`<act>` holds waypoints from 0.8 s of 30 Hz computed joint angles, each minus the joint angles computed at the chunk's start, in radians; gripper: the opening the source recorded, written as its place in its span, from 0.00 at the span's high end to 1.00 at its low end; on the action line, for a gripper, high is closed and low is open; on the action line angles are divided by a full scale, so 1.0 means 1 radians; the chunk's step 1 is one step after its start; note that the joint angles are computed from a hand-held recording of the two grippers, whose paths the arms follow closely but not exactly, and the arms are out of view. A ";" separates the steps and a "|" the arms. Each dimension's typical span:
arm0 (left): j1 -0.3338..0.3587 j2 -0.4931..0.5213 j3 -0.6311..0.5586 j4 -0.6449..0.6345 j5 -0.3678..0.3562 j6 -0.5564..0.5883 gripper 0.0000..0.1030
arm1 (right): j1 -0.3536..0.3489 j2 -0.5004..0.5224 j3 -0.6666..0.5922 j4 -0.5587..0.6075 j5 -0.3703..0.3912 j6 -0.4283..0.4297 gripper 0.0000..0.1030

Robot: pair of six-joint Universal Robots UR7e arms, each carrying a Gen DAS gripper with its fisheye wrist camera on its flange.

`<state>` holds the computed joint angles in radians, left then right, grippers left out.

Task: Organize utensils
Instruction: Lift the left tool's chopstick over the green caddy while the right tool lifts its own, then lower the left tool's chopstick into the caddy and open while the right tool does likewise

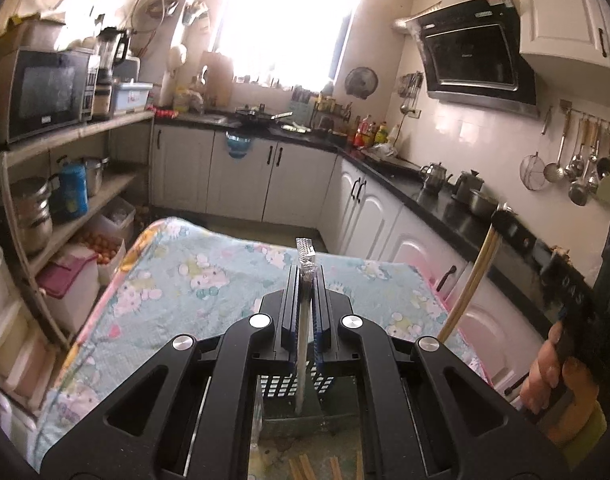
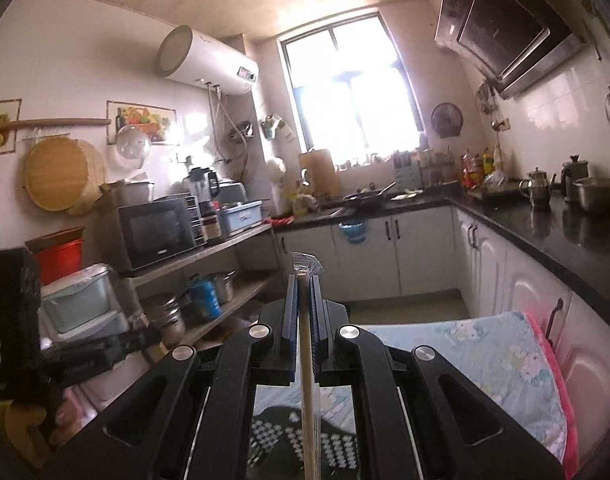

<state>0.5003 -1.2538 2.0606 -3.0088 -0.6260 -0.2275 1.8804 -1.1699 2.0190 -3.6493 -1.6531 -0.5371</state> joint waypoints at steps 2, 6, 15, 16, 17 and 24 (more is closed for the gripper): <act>0.018 0.008 0.007 -0.009 -0.009 -0.006 0.99 | -0.012 0.031 -0.015 -0.030 -0.003 -0.006 0.95; 0.032 0.017 0.022 -0.033 -0.010 -0.003 0.99 | -0.040 0.080 -0.028 -0.075 -0.001 -0.009 0.95; 0.052 0.029 0.051 -0.050 -0.020 0.000 0.99 | -0.086 0.168 -0.028 -0.180 -0.005 -0.007 0.95; 0.053 0.029 0.052 -0.047 -0.020 -0.004 0.99 | -0.090 0.174 -0.024 -0.194 -0.003 -0.006 0.95; 0.056 0.028 0.055 -0.044 -0.020 -0.009 0.99 | -0.094 0.180 -0.021 -0.207 0.000 -0.002 0.95; 0.069 0.025 0.075 -0.034 -0.021 -0.031 0.99 | -0.127 0.205 -0.003 -0.254 0.030 0.046 0.94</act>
<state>0.5688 -1.2289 2.1357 -3.0425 -0.6474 -0.2584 1.7531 -0.9650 2.0157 -3.9037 -1.6227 -0.4915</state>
